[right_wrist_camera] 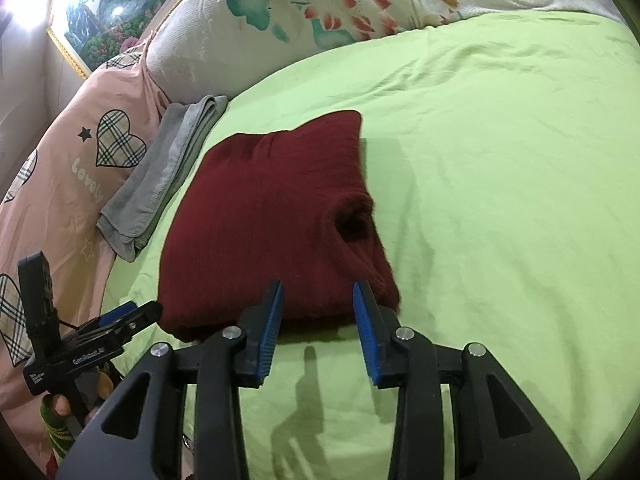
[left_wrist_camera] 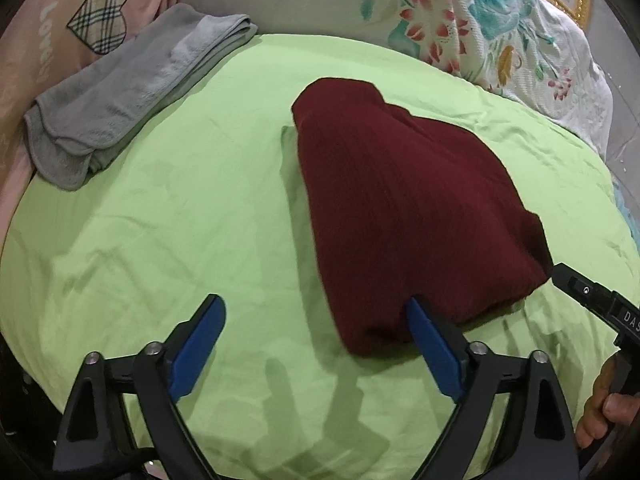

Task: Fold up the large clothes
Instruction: 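Open the right tool and withdraw both tools from the sweater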

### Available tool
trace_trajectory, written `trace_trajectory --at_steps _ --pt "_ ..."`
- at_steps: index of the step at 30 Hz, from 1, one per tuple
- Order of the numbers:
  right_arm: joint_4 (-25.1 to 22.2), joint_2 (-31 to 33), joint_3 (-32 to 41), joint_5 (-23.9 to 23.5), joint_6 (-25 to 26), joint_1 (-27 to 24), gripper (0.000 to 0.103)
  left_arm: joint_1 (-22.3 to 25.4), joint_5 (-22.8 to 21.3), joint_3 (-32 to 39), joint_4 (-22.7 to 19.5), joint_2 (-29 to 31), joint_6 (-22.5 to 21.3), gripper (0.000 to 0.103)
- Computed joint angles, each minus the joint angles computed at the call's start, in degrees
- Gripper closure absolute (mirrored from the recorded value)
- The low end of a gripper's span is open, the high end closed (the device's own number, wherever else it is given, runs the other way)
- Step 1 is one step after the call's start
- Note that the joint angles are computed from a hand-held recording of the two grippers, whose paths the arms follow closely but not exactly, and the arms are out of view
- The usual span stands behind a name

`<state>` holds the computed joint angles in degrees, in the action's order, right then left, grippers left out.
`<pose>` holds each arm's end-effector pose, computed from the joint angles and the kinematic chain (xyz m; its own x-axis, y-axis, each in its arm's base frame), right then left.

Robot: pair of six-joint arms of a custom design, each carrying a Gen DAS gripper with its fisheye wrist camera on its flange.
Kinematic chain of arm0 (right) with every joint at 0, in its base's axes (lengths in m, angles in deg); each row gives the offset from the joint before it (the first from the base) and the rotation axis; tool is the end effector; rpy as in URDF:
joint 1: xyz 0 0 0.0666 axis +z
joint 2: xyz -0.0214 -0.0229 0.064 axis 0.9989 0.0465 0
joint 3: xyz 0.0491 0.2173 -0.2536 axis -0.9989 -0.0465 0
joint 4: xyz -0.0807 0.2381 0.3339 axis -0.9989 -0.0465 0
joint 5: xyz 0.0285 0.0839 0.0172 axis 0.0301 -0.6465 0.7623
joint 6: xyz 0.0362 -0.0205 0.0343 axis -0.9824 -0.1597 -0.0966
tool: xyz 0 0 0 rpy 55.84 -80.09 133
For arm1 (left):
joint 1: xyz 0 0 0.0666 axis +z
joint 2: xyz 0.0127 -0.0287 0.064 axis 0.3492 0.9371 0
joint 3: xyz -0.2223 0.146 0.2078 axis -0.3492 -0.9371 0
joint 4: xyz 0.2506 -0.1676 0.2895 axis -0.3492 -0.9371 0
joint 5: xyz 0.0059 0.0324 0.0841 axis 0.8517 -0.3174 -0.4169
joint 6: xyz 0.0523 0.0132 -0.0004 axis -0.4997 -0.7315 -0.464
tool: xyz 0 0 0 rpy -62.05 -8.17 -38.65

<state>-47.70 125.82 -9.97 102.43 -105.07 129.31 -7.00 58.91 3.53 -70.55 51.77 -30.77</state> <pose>0.3249 0.2745 0.3079 -0.6432 0.4724 -0.6026 0.1946 0.8620 0.4680 0.4448 -0.2310 0.3487 -0.7602 0.2664 -0.5926 0.3730 0.9258 -0.0623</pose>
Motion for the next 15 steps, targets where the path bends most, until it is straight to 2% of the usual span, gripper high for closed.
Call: trace_trajectory --at_steps 3,5,10,12,15 --pt "-0.6 -0.8 -1.0 -0.1 -1.2 0.2 0.065 -0.4 -2.4 -1.8 -0.2 -1.6 -1.1 0.005" --pt "-1.3 -1.1 -1.2 -0.1 -1.3 0.7 0.064 -1.2 -6.3 -3.3 -0.3 -2.7 -2.4 0.005" --pt "-4.1 -0.8 -0.4 1.3 0.5 3.2 0.035 -3.5 -17.9 -8.7 1.0 -6.0 -4.6 0.005" --pt "-5.7 -0.3 0.0 1.8 0.6 4.3 0.033 -3.2 -18.0 -10.6 1.0 -7.2 -4.2 0.005" --pt "-6.7 0.2 0.2 2.1 0.9 6.0 0.028 -1.9 -15.3 -13.4 2.3 -9.8 -1.4 0.006"
